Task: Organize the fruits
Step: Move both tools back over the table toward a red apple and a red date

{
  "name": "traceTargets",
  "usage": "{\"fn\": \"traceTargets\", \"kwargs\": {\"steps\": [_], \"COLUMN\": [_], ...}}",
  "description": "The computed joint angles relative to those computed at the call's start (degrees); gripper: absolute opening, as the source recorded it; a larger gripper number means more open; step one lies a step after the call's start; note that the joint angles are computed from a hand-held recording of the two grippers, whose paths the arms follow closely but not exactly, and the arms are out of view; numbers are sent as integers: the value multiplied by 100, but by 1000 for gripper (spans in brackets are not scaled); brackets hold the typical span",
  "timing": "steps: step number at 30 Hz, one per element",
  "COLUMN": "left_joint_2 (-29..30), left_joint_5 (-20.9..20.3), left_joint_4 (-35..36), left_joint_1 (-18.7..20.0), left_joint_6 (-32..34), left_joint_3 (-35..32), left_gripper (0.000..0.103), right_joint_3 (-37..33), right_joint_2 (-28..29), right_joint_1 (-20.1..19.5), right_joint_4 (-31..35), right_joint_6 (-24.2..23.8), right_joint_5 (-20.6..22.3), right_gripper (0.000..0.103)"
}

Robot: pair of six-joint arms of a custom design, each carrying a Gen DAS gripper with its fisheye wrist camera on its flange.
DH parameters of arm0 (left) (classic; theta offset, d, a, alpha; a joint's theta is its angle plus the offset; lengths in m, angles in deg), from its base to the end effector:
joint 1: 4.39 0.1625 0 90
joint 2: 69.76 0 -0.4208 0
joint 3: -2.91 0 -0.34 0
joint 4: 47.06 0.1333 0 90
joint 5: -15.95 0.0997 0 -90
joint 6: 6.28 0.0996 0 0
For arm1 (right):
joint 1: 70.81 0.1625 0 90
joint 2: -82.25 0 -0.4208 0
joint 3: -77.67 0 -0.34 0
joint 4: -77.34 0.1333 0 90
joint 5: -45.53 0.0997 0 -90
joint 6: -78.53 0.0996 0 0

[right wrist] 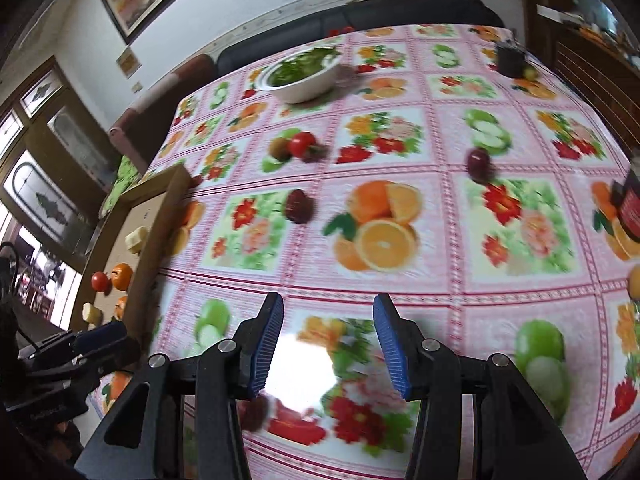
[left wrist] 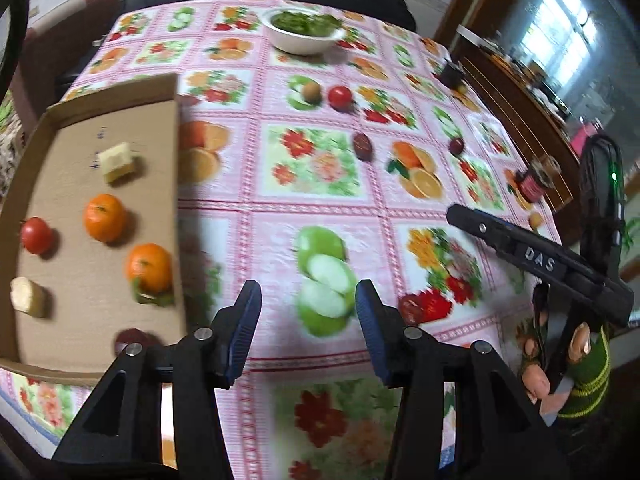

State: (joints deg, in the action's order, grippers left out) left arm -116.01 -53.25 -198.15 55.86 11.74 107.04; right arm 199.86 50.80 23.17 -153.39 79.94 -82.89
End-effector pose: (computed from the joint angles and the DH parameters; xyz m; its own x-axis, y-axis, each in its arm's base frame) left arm -0.1396 -0.5842 0.0911 -0.6279 0.6929 -0.3545 0.7253 0.6862 0.0564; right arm 0.1044 -0.4723 0.0683 -0.8155 0.4361 0.3806 -0.0246 0.6308 -0.7755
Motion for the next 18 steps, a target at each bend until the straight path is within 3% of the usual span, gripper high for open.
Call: {"fn": "traceTargets", "kwargs": {"steps": [18], "left_joint_2": [199], "left_joint_5": [-332], "left_joint_4": [189], "left_joint_1": [-283], "left_joint_6": [368], "left_joint_3": [318], "left_gripper": [47], "right_joint_3": [476], "right_joint_2": [-93], "right_joint_1": [-348], "right_joint_4": [-750], "right_joint_6": [-31], "right_joint_5": [-79], "right_gripper": [49]}}
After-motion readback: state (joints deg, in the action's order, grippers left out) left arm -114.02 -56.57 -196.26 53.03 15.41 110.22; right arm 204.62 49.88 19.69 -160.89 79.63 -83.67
